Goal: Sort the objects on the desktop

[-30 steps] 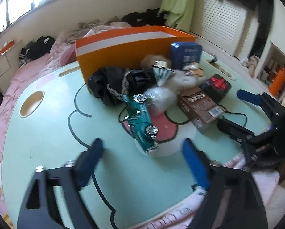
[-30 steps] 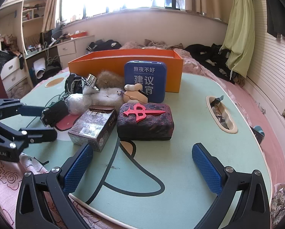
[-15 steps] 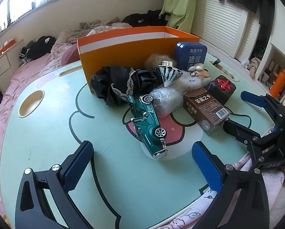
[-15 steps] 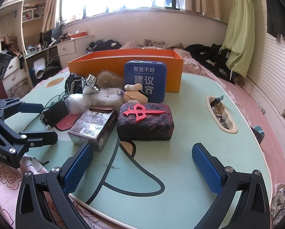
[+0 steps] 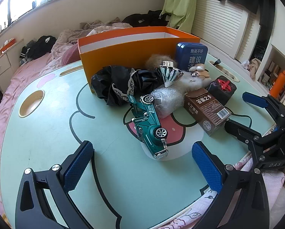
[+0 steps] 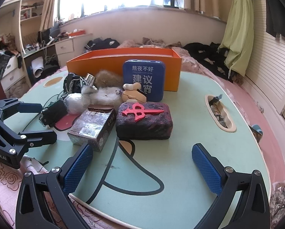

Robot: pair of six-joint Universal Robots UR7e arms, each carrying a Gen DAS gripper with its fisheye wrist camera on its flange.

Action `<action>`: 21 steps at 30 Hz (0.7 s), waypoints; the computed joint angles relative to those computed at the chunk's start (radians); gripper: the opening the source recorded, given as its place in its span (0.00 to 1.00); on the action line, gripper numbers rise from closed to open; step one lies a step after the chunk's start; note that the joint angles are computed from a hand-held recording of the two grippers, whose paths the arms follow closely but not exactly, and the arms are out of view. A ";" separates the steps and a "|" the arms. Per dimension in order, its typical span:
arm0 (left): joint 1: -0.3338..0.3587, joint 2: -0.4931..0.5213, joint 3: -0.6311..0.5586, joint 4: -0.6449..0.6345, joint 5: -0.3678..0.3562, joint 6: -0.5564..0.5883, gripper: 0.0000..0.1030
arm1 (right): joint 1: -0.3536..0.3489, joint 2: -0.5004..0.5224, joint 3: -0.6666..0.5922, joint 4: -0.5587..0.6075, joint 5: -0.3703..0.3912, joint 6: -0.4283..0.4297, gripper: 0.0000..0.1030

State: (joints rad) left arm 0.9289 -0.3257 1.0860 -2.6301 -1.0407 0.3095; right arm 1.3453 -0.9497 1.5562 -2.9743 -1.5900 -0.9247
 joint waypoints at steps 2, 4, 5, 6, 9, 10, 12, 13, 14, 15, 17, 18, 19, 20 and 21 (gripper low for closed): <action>0.001 -0.001 -0.005 0.004 0.001 -0.002 1.00 | 0.004 -0.011 -0.004 0.017 0.004 0.026 1.00; 0.001 -0.002 -0.005 0.004 0.002 -0.003 1.00 | 0.005 -0.033 -0.011 0.042 0.048 0.049 1.00; 0.001 -0.002 -0.005 0.004 0.002 -0.003 1.00 | 0.012 -0.044 -0.018 0.058 0.071 0.055 1.00; 0.001 -0.002 -0.005 0.004 0.002 -0.003 1.00 | 0.026 -0.047 -0.034 0.072 0.076 0.060 1.00; 0.001 -0.002 -0.005 0.004 0.003 -0.003 1.00 | 0.092 -0.005 -0.137 0.091 0.005 0.083 1.00; 0.001 -0.003 -0.004 0.003 0.003 -0.003 1.00 | 0.113 0.020 -0.182 0.108 -0.029 0.090 1.00; 0.001 -0.002 -0.005 0.004 0.003 -0.003 1.00 | 0.164 0.101 -0.322 0.174 -0.127 0.115 1.00; 0.001 -0.002 -0.005 0.004 0.003 -0.003 1.00 | 0.179 0.135 -0.382 0.213 -0.163 0.131 1.00; 0.001 -0.002 -0.005 0.003 0.003 -0.003 1.00 | 0.196 0.180 -0.467 0.285 -0.204 0.155 1.00; 0.001 -0.002 -0.005 0.003 0.003 -0.003 1.00 | 0.203 0.214 -0.536 0.358 -0.219 0.176 1.00; 0.001 -0.002 -0.005 0.004 0.003 -0.004 1.00 | 0.214 0.279 -0.663 0.506 -0.225 0.219 1.00; 0.001 -0.002 -0.005 0.003 0.003 -0.005 1.00 | 0.221 0.315 -0.725 0.569 -0.247 0.235 1.00; 0.001 -0.002 -0.005 0.004 0.003 -0.005 1.00 | 0.225 0.340 -0.762 0.594 -0.273 0.244 1.00; 0.000 -0.002 -0.005 0.004 0.003 -0.005 1.00 | 0.230 0.361 -0.786 0.601 -0.297 0.245 1.00; 0.001 -0.003 -0.005 0.004 0.004 -0.005 1.00 | 0.233 0.376 -0.803 0.602 -0.313 0.242 1.00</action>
